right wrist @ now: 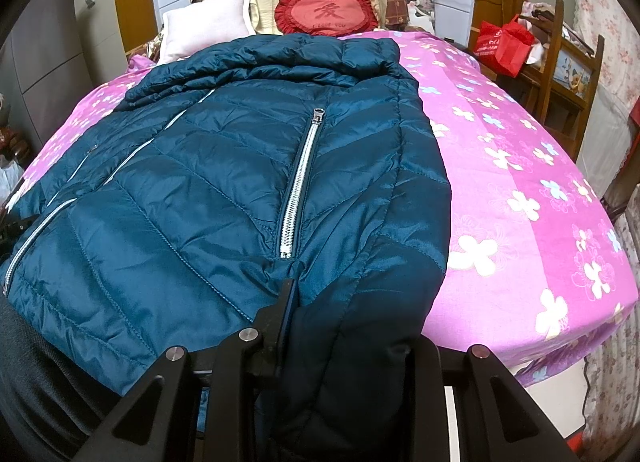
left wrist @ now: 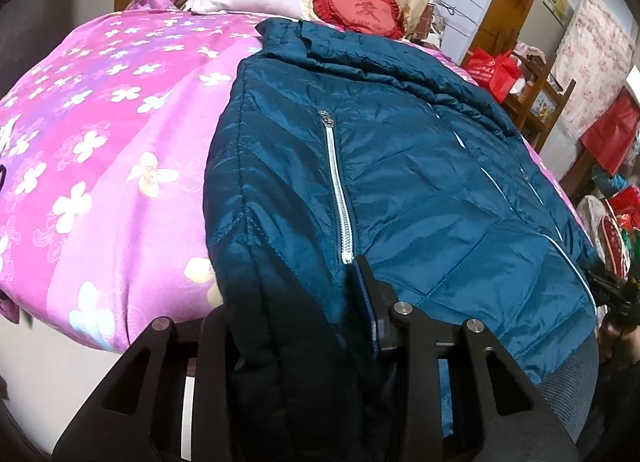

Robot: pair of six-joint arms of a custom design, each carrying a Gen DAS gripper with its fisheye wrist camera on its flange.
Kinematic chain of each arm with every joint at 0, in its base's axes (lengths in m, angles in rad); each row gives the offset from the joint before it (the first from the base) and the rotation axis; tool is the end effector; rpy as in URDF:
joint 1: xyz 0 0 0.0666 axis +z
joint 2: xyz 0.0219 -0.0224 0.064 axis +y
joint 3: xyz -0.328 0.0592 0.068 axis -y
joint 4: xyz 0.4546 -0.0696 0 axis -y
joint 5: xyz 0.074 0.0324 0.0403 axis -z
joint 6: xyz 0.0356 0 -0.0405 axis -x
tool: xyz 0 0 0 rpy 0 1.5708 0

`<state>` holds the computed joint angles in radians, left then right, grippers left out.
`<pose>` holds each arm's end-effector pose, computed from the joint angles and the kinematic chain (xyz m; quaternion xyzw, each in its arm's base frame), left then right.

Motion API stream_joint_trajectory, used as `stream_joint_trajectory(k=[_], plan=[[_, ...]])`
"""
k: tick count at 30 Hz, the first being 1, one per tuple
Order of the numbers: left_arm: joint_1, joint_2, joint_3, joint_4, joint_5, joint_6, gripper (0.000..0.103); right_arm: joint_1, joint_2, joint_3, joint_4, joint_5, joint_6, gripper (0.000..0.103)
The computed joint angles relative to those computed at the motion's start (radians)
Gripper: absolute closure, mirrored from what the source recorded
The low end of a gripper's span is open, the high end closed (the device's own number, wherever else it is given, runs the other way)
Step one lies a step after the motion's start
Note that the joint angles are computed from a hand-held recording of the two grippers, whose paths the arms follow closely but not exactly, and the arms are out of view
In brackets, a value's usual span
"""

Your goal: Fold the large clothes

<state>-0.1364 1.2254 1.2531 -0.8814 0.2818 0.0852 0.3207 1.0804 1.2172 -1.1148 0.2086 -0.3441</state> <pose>0.4942 -0.0782 0.3932 0.0730 0.9256 -0.1691 0.3308 0.4185 0.1308 0.4236 0.0415 0.9508 0.0007 0.3071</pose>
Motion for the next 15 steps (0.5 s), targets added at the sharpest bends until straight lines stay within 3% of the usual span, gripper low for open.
stream_joint_trajectory(k=[8,15], plan=[[0.001,0.004,0.005,-0.009,-0.013,-0.005,0.070,-0.001,-0.001,-0.001,0.000,0.004,0.006,0.075],[-0.021,0.007,0.016,-0.030,-0.072,0.000,0.070,0.000,0.000,0.000,0.000,0.004,0.005,0.075]])
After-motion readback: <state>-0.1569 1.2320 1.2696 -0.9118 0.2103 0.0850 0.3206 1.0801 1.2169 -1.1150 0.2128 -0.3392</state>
